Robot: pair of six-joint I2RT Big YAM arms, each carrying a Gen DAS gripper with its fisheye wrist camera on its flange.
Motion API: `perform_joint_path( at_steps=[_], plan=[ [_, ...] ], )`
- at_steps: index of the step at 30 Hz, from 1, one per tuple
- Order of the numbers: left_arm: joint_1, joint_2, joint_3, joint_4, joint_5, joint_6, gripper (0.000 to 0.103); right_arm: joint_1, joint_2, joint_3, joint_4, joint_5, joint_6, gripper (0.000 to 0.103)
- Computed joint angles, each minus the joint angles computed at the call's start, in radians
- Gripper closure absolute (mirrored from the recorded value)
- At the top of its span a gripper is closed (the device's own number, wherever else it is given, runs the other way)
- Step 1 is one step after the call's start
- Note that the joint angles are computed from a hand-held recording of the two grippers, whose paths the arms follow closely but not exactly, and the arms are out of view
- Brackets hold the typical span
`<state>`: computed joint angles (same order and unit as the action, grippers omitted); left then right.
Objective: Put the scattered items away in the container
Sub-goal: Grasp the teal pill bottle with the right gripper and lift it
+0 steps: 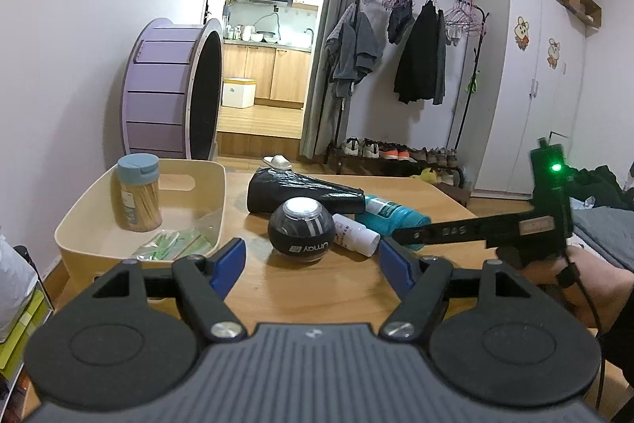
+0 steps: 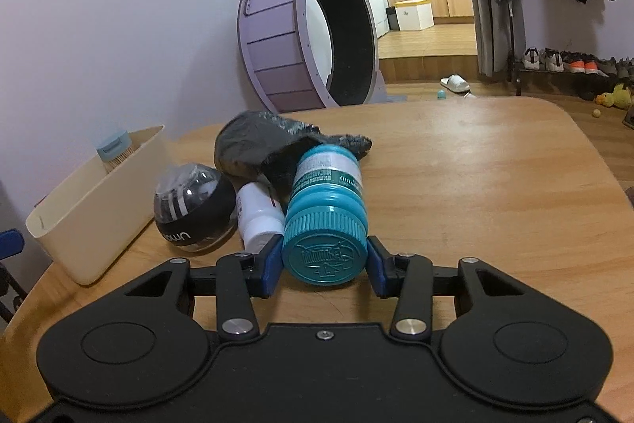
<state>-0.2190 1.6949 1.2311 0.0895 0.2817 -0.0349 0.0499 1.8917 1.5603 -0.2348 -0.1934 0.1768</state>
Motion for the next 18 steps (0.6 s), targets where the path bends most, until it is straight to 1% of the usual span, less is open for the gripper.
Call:
perform_joint_path(
  at_steps=[4,11,14,18],
  plan=[
    [0.002,-0.001,-0.001,0.002,0.001,0.001,0.03,-0.004,-0.029,-0.017,0.016,0.005,-0.008,0.06],
    [0.004,-0.001,-0.002,0.002,0.003,-0.001,0.03,0.003,-0.079,-0.052,0.034,-0.002,-0.051,0.061],
    [0.005,-0.004,-0.005,0.005,0.003,0.001,0.03,0.01,-0.084,-0.05,0.023,-0.003,-0.086,0.061],
    [0.004,-0.008,-0.011,0.012,0.008,0.005,0.03,0.016,-0.087,-0.051,0.017,-0.002,-0.099,0.061]
  ],
)
